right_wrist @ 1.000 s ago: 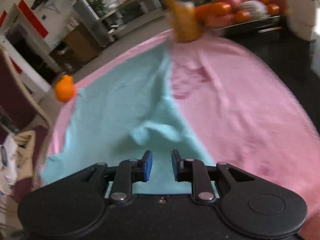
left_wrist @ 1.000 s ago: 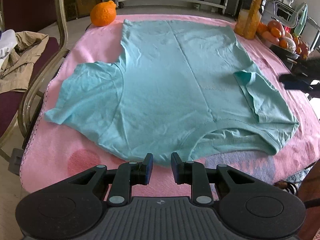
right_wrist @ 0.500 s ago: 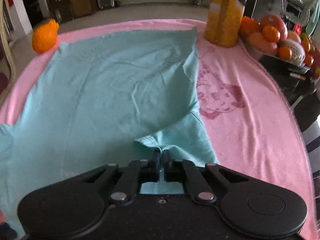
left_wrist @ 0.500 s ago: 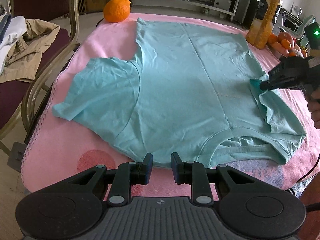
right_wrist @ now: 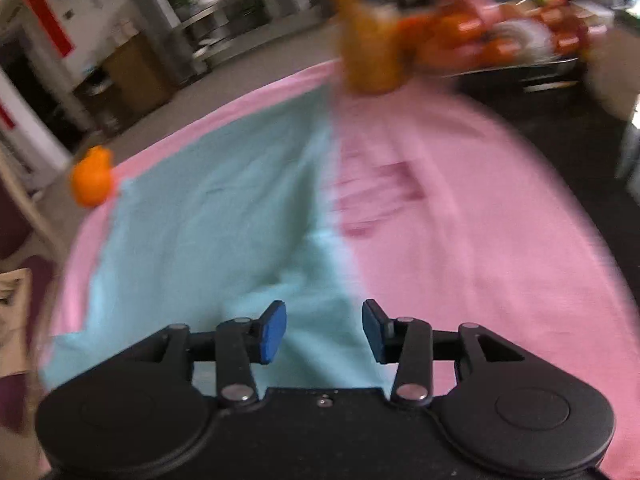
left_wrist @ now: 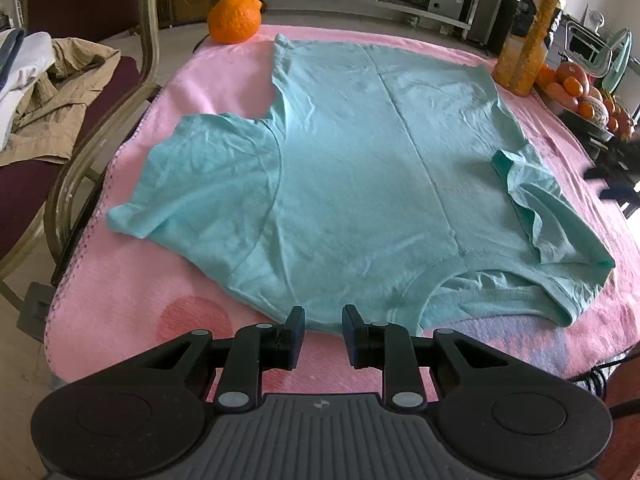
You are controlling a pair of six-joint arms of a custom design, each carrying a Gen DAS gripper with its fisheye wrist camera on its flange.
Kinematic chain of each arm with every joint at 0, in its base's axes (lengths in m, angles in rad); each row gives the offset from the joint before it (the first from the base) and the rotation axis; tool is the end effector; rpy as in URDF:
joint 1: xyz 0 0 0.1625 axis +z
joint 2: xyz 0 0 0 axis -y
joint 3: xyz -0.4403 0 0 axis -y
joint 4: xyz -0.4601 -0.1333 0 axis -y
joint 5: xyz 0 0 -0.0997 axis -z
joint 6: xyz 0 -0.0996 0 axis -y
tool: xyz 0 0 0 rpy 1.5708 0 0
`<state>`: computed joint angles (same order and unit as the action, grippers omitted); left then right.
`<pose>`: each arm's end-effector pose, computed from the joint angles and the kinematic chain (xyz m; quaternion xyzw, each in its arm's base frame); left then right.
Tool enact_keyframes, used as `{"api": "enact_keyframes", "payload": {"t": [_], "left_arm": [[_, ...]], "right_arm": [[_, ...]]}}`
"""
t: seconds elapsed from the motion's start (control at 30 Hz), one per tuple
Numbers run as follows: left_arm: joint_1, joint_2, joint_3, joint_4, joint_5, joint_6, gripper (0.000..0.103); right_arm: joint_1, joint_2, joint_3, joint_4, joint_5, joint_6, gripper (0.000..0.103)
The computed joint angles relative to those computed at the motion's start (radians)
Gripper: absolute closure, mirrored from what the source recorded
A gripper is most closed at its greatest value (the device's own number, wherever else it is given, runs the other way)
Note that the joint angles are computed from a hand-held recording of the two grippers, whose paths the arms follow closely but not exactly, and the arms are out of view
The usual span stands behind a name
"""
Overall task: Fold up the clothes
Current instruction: 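Fold the held side and sleeve inward over the shirt body, open right gripper, then move the left gripper to the opposite side edge of the shirt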
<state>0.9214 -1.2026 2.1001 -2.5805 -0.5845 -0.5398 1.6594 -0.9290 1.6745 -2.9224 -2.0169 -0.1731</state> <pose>-0.1606 -0.5694 0.1701 0.0217 0.8796 -0.3057 0.3639 0.1550 -0.7239 0.1860 0.0560 -0.9314 0.2819 0.2232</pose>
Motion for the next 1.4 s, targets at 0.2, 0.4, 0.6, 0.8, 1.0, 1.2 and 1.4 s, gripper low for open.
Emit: {"api": "enact_keyframes", "payload": {"t": [0.2, 0.4, 0.6, 0.8, 1.0, 1.2, 1.4], "left_arm": [[-0.014, 0.012, -0.009, 0.032, -0.005, 0.002, 0.079], [-0.029, 0.009, -0.008, 0.085, 0.011, -0.036, 0.079], [-0.026, 0.009, -0.012, 0.130, 0.008, -0.068, 0.079], [-0.024, 0.028, -0.020, 0.044, 0.048, 0.000, 0.079], [0.013, 0.100, -0.080, 0.003, 0.097, 0.072, 0.079], [0.003, 0.045, -0.032, 0.014, 0.034, 0.043, 0.079], [0.002, 0.051, -0.034, -0.039, 0.049, 0.063, 0.080]], "right_arm": [[-0.102, -0.134, 0.125, 0.082, 0.165, 0.106, 0.064], [-0.138, -0.152, 0.173, 0.096, 0.253, 0.132, 0.101], [-0.110, -0.130, 0.171, 0.022, 0.124, 0.041, 0.099], [-0.055, -0.121, 0.190, -0.123, 0.076, -0.051, 0.086], [-0.029, -0.001, 0.094, -0.072, 0.093, 0.015, 0.088], [-0.014, -0.023, 0.110, 0.131, 0.164, -0.092, 0.086], [-0.024, -0.072, 0.139, 0.062, 0.196, -0.050, 0.086]]}}
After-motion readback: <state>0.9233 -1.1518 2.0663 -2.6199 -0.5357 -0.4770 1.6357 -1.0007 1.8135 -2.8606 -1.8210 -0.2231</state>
